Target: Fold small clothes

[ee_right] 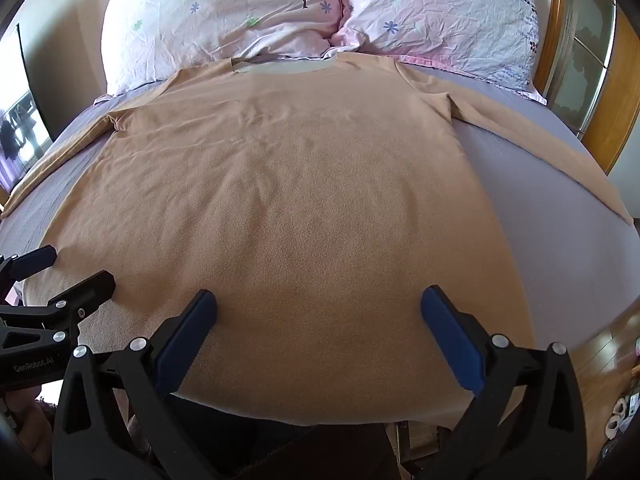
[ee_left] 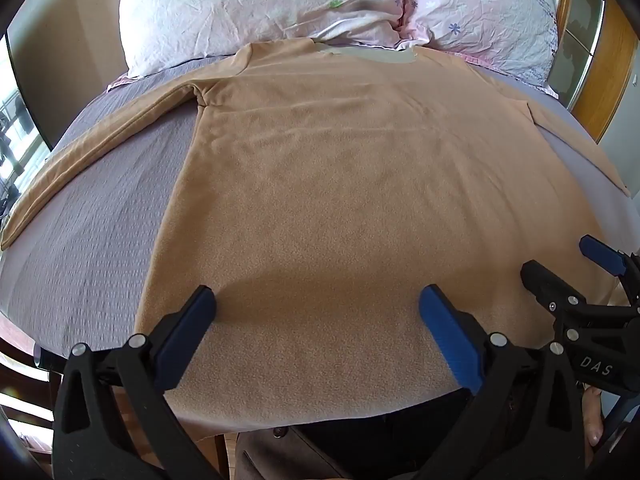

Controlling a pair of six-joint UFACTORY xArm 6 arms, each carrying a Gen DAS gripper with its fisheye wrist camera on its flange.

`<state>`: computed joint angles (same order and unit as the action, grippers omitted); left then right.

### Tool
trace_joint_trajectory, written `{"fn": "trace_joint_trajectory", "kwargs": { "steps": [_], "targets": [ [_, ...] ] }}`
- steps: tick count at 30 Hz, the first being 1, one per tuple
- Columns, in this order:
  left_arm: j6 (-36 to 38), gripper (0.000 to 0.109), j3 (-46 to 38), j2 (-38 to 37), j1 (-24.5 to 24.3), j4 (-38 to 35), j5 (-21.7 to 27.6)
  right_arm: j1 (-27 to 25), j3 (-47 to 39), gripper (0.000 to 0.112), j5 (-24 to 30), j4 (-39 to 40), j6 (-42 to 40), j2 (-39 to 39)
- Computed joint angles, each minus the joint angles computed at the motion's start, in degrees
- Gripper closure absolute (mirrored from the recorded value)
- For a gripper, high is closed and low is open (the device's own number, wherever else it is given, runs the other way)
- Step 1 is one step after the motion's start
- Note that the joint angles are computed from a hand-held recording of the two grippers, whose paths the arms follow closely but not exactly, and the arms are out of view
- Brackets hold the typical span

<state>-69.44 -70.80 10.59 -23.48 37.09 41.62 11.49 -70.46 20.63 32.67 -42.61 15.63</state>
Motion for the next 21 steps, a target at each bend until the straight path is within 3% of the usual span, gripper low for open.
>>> {"fn": "trace_joint_trajectory", "kwargs": {
  "steps": [21],
  "targets": [
    [-0.1,0.007,0.0,0.0,0.0,0.1,0.0,0.2,0.0,0.011,-0.1,-0.4,0.6,0.0]
  ]
}}
